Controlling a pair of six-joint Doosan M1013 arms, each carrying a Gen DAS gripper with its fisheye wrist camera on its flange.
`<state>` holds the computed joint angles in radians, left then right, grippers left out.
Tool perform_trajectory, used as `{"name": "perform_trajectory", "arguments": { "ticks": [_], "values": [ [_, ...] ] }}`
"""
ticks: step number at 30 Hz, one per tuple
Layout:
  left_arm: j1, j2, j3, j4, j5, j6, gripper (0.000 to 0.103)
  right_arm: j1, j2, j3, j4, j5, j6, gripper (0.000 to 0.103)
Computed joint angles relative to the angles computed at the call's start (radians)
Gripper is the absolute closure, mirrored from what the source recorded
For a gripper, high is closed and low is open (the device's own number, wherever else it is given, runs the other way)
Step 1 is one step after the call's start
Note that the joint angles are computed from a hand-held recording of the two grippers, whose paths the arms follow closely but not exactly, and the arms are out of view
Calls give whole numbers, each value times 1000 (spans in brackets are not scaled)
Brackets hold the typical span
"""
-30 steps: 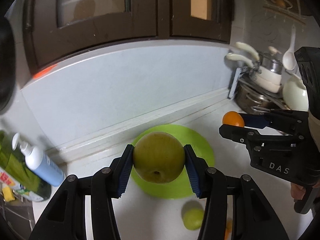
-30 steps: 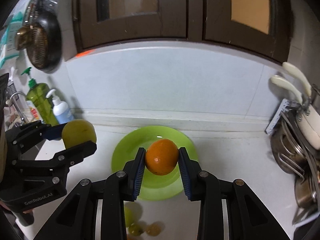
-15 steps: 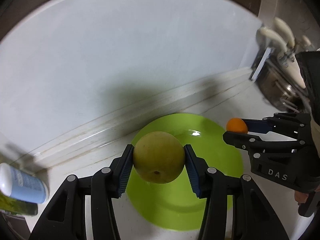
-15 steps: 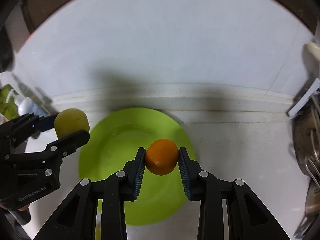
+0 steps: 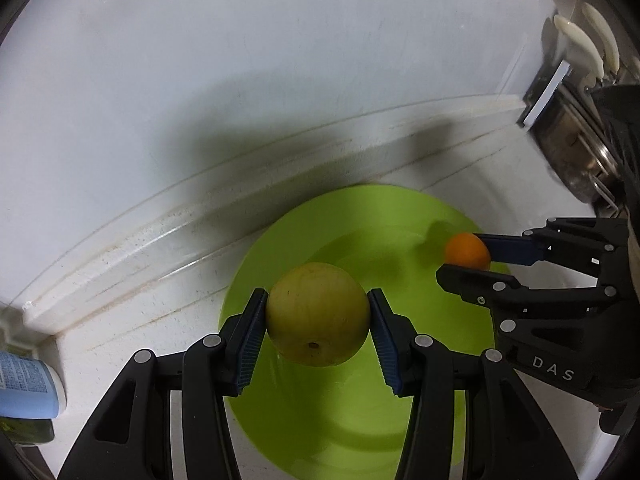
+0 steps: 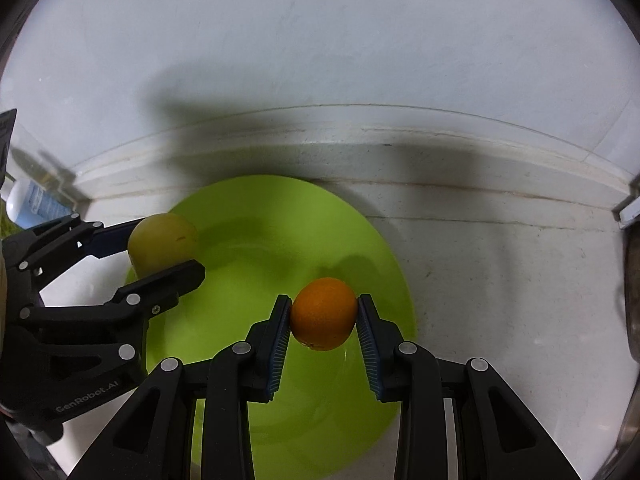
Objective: Organize fruits
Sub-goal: 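Carry the pear with the left gripper while the right carries the orange onto the green plate, then open both grippers and withdraw them from the plate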
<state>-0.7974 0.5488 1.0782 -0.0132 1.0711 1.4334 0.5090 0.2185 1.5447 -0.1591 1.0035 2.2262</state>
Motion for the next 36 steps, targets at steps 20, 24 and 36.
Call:
{"name": "perform_trajectory", "arguments": {
  "ticks": [20,24,36],
  "values": [
    [1,-11,22,26,-41,-34,46,-3,3,21,31,-51,-37,67],
    [-7,-37,44,65,-76,-56,38,7,-17,32,-9,-69,9,57],
    [-41,-212,236,238,-302,-231,23,128,-100,47,-322,-20,263,38]
  ]
}}
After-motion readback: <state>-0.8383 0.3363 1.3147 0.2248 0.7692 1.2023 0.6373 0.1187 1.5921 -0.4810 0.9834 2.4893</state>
